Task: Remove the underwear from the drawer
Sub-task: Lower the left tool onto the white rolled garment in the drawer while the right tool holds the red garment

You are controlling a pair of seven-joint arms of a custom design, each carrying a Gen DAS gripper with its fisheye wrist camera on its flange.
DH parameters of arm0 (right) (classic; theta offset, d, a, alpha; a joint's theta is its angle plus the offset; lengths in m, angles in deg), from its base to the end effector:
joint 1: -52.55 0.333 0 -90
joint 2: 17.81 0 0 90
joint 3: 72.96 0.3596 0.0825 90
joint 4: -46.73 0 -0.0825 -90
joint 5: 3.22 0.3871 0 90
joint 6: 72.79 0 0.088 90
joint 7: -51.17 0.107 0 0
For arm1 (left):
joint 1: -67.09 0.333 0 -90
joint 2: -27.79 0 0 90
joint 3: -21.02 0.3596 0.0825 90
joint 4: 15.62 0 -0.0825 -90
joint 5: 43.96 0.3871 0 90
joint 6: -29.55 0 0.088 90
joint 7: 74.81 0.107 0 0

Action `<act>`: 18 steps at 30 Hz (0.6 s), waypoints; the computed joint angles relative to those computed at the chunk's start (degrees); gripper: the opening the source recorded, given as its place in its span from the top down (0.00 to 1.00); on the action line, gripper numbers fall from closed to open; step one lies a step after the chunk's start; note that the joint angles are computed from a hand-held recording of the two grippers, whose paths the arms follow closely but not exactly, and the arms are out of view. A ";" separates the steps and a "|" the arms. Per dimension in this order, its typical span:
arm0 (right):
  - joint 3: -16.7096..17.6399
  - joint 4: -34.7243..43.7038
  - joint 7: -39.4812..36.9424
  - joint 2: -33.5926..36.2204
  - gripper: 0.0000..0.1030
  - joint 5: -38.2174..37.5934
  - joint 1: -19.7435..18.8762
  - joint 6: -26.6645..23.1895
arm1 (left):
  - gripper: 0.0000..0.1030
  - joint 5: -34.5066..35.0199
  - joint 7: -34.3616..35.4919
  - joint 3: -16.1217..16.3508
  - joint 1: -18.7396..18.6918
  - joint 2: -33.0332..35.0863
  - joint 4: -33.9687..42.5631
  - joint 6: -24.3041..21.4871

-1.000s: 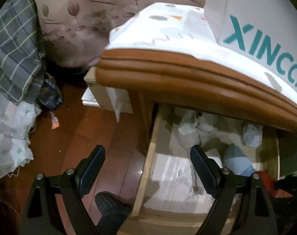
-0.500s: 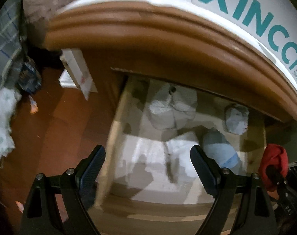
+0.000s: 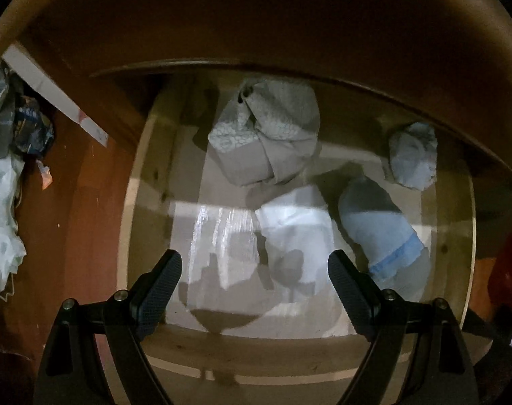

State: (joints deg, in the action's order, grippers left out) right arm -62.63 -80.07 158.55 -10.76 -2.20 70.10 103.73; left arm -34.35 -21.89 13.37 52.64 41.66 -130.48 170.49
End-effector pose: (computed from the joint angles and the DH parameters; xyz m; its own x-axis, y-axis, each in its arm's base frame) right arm 0.5320 0.2759 0.4532 0.2360 -0.9427 -0.2360 -0.7700 -0.0333 -0.6372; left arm 0.5839 -0.2323 0.3998 0.1438 -0.9885 0.0471 -0.9623 -0.1508 -0.2264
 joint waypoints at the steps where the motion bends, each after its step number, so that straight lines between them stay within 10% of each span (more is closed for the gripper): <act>1: -1.10 -0.01 1.49 -0.03 0.61 -1.62 0.83 0.23 | 0.16 -0.32 0.06 -0.06 0.00 0.56 0.85 -0.88; 18: 5.35 -0.31 -10.75 -0.99 0.61 16.66 -4.97 1.35 | 0.19 -8.56 -1.83 -0.13 -0.75 8.10 8.52 -8.57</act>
State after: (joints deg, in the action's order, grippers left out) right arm -57.28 -80.38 147.80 -11.75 14.46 65.13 105.09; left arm -42.91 -23.72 13.24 51.89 49.76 -121.96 161.92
